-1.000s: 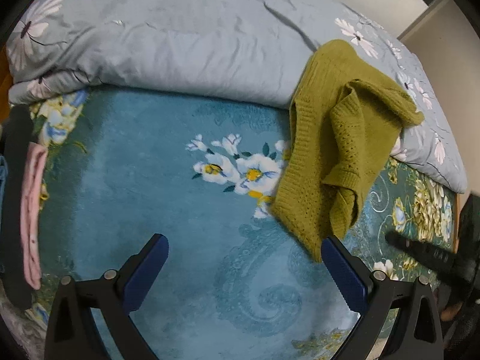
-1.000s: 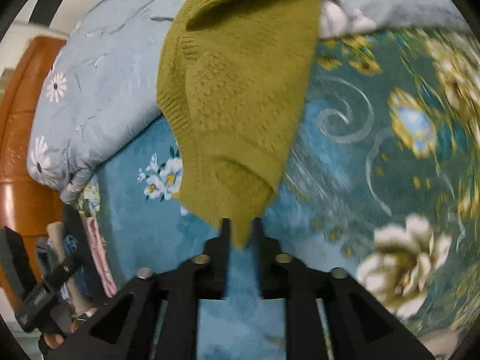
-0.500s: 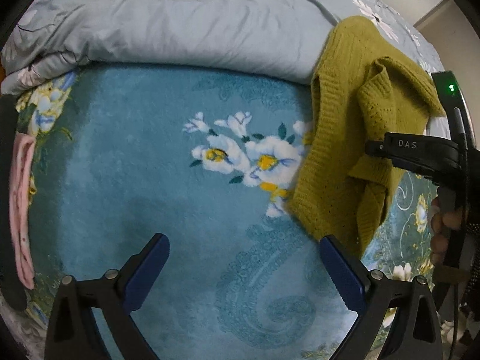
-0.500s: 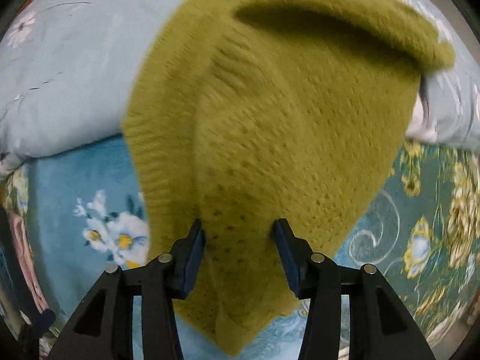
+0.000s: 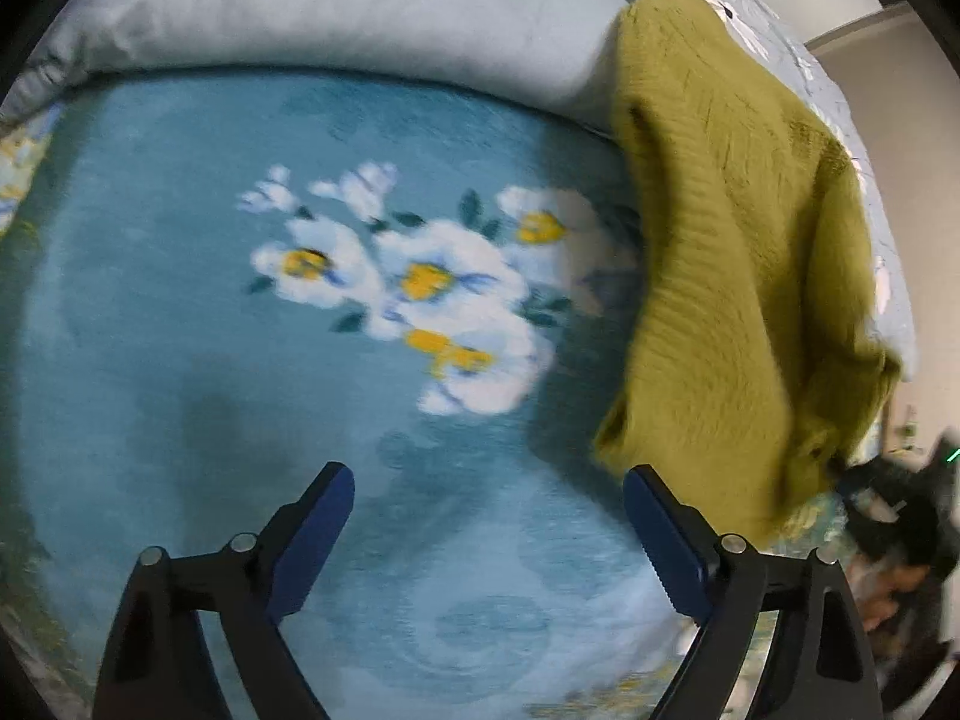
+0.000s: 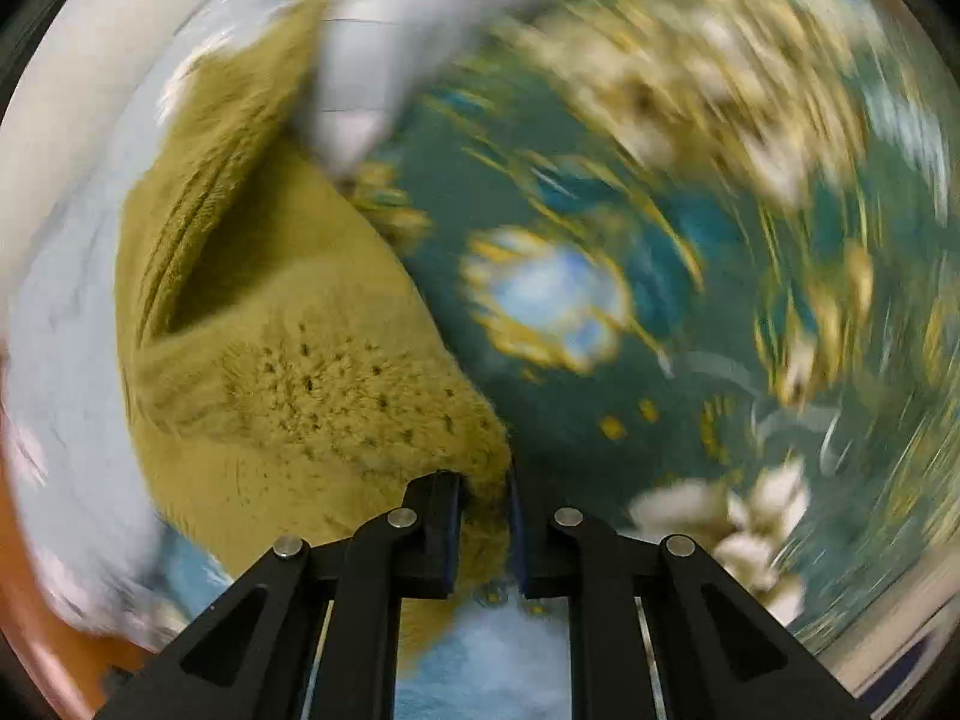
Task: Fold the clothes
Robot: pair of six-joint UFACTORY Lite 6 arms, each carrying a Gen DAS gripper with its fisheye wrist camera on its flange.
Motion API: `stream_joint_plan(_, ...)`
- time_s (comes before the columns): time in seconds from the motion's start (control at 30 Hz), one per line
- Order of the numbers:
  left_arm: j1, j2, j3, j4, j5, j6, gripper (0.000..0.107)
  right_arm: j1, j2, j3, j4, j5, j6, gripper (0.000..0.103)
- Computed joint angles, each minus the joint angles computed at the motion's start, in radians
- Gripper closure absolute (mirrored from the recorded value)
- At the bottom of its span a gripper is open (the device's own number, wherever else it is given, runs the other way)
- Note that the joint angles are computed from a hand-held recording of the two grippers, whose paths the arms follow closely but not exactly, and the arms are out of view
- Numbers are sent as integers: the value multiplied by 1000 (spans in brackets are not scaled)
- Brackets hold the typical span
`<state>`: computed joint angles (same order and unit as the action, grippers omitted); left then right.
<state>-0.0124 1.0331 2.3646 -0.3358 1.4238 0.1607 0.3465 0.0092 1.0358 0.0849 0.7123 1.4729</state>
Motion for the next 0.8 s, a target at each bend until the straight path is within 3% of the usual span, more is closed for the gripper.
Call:
stream_joint_plan(0.13,-30,47,35,-34,28,-22,15,12,-36,-111,70,-103,-12,89)
stream_joint_plan(0.23,-53,61,19,-55,35,-17,15,10,14,-60,67,-74,-63,88)
stream_joint_plan(0.33,-77,71,-14,-61,27,-18,15,1,60,17,53,-4,-144,86)
stream_joint_plan(0.47,-96,86,-37,-101,11,-40,15,40,129,209,-62,202,-223,84)
stream_joint_plan(0.63,-119,110,-26,-111,1,-74,18,97,316,512,-167,337,-400,46)
stream_joint_plan(0.8,-119,140,38,-94,25,-86,19,84,591,788,-178,390,-568,44)
